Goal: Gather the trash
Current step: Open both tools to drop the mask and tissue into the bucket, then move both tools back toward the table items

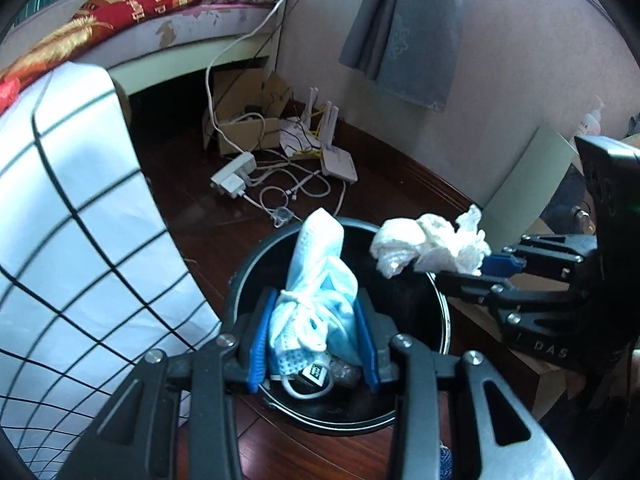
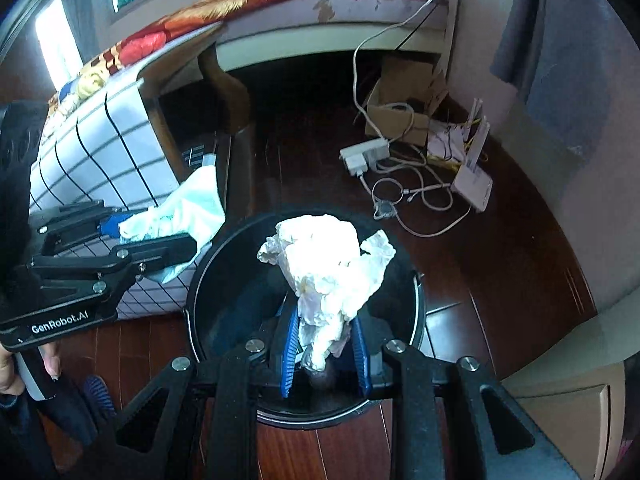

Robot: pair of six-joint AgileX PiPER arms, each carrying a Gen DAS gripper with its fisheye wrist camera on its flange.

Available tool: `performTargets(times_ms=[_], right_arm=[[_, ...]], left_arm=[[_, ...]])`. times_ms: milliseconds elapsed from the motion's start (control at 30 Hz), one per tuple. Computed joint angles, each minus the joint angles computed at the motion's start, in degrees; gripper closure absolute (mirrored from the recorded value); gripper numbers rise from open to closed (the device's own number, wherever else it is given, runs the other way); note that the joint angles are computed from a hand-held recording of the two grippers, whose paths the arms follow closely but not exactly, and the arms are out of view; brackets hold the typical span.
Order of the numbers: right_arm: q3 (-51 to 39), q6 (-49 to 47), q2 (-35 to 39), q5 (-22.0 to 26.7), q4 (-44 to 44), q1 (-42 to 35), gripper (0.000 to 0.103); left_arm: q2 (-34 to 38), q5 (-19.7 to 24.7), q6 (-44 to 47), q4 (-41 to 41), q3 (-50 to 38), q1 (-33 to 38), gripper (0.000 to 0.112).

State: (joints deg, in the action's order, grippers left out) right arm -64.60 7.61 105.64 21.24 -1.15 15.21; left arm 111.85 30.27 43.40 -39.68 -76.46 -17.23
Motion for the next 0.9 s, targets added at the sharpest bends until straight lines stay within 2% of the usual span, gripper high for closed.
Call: performTargets(times_ms=[67,100,133,167,233,333,467,900], right_arm=[[-1.3,1.2,1.8,0.8,-2.1,0.3,0.076],[-1.6,1.5,2.6,0.8,-2.5,0.2,0.071],[-1.8,4.0,3.7,1.1,-4.8,-0.1,0.043],[-1.9,8.5,4.4,1.5,-8.9,0.1,0.017],[-2.4,12.6,5.7,3.3,-11.8,-0.4,0.014],[-2.7,19.6,6.4,5.6,-18.6,0.1,0.0],[-1.7,22.7,5.8,4.7,-21.6,0.5,0.0],[-3.0,23.2,5.5,4.5,-22.6,1.9,0.0]], left_arm=[[1.7,2.2,0.6,-0.8,-1.6,0.3,0.065],[2.2,2.4,0.9,-1.2,-1.8,0.3,0.051],[2.6,1.5,-0.6,0.0,-1.7,0.0,0.03],[2.8,-0.6,-4.4,3.1,-1.5,-0.4,0.024],[2.5,-2.2,-7.4,5.0,-0.5,-0.1,0.012],[1.9,-3.9,-11.7,7.7,1.1,0.6,0.01],[0.1,-7.9,-15.5,12.5,4.0,0.2,0.01],[-1.1,-8.8,-16.2,14.1,4.6,-0.3,0.01]])
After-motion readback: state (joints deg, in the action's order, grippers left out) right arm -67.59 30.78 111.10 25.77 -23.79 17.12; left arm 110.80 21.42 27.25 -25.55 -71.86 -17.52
